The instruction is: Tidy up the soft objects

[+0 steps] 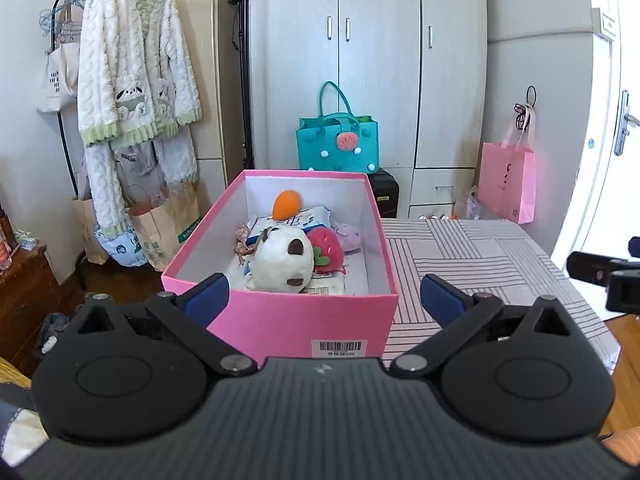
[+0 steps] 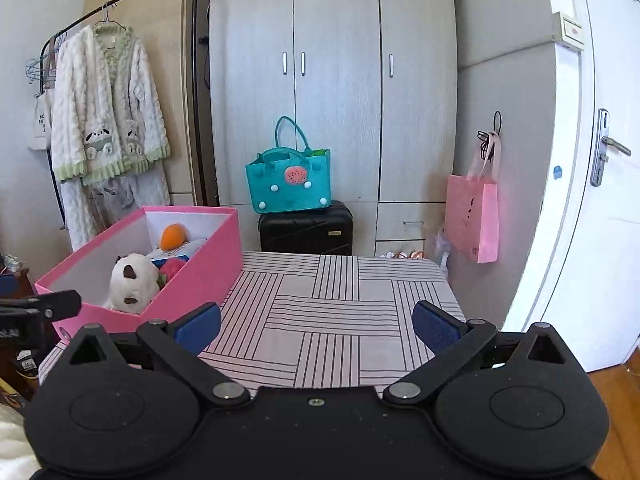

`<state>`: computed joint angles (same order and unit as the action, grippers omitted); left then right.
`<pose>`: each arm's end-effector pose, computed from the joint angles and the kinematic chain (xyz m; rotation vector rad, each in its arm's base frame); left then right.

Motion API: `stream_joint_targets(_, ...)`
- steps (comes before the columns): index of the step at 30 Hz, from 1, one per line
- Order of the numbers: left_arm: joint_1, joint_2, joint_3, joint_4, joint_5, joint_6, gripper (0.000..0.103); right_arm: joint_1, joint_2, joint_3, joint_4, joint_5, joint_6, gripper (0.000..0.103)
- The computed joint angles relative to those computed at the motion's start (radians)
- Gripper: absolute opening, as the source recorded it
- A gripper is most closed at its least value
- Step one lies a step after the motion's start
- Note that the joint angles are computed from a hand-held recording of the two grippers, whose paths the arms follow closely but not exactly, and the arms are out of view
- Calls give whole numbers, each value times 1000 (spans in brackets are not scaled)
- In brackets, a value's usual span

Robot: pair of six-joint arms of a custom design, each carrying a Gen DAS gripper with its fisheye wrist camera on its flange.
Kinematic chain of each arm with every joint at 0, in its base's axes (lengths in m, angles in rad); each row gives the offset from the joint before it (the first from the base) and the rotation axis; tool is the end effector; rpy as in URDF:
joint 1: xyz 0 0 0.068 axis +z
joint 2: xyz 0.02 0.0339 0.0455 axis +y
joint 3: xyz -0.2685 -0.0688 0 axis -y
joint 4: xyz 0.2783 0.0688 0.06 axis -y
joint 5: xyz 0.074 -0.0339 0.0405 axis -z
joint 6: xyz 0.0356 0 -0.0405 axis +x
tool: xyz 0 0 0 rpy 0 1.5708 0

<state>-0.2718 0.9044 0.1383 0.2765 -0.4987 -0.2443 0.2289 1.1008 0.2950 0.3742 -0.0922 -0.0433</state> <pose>0.1867 -0.0344 0.1253 -0.2752 1.9823 0.1841 0.2270 0.0562 0.1479 -0.3309 1.9792 0.2112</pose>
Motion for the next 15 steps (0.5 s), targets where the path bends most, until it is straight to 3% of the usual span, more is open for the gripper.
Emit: stream_joint_targets(15, -107, 216, 5, 182, -94, -10, 103, 76, -35, -85, 97, 158, -1, 103)
